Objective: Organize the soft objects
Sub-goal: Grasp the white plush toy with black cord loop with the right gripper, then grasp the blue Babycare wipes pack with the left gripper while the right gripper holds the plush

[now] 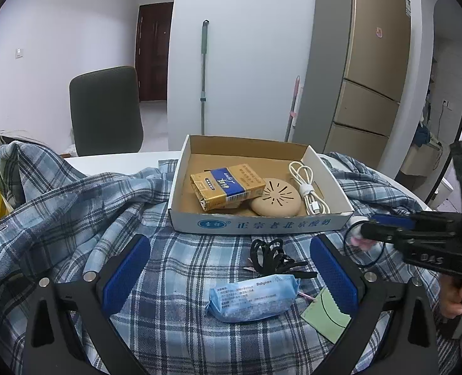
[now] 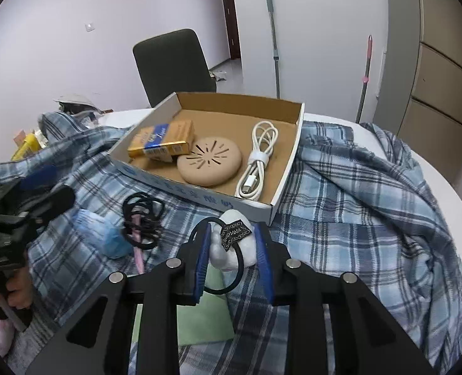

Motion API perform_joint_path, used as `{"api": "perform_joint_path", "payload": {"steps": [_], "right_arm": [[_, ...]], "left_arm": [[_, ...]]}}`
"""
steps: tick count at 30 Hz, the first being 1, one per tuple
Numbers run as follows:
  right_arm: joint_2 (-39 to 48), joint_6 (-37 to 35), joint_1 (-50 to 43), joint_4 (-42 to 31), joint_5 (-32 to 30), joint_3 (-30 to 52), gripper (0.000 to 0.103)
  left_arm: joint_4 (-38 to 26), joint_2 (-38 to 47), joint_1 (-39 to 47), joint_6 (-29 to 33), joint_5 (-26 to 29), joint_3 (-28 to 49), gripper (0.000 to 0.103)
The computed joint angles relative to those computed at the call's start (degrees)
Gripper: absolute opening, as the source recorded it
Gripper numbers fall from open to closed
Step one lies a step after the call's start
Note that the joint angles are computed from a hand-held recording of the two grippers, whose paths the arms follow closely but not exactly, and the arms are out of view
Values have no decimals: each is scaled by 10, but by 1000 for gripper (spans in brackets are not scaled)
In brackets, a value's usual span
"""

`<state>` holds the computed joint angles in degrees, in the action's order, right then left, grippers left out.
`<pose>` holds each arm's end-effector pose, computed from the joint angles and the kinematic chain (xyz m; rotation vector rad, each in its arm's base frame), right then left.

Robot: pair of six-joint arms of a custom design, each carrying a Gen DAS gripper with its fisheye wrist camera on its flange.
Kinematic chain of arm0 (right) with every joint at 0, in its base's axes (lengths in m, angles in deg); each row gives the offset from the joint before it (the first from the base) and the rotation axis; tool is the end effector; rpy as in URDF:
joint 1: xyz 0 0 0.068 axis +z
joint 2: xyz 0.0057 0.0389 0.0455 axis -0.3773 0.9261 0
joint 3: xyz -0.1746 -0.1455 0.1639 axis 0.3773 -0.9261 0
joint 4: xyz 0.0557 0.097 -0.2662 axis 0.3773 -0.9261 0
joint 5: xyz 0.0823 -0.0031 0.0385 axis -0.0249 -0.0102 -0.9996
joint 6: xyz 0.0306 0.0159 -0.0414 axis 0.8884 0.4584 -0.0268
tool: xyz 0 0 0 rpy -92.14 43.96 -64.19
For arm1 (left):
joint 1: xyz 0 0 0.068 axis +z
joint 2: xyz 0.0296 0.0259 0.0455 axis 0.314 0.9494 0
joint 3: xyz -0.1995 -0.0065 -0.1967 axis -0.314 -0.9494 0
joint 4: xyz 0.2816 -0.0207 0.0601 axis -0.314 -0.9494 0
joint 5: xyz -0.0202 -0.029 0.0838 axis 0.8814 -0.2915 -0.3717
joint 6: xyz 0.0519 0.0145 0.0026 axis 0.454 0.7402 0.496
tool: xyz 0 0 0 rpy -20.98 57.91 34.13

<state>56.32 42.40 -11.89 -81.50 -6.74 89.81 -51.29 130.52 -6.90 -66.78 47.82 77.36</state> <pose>0.3207 0.0655 0.1285 -0.3895 2.4023 0.3033 0.2672 -0.1190 0.1360 0.1038 2.1978 -0.2019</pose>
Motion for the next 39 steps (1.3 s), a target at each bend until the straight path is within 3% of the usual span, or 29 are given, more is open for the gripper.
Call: {"api": "perform_joint_path", "payload": {"steps": [6,9,11,13,20,29,30,35,39], "right_arm": [[-26,-3,-4,-80,-77,10,27],[-4,-17,23,-74,-47,6,28],[20,-30,39,-69,-19,10,36],[50,-33,50,-85,11,27,78],[31,-36,67,-41,42,-1,78],[79,-26,51,-66,18,37,42],[76,-23,47,-61,13,33,31],[56,-16,41,-39,5,15,27],[2,-10,37,30,-2,-35,27]], "left_arm": [[-23,-4,-10,22,-3,7,103],[-26,3,-13,24,-4,12,103],[-25,3,-13,23,-4,11,103],[-24,3,-10,21,0,11,103],[-26,6,-3,16,8,12,103],[-20,6,-5,18,4,10,103],[-19,6,-5,18,3,9,103],[-21,7,-6,17,2,10,103],[-39,6,-8,21,3,15,103]]}}
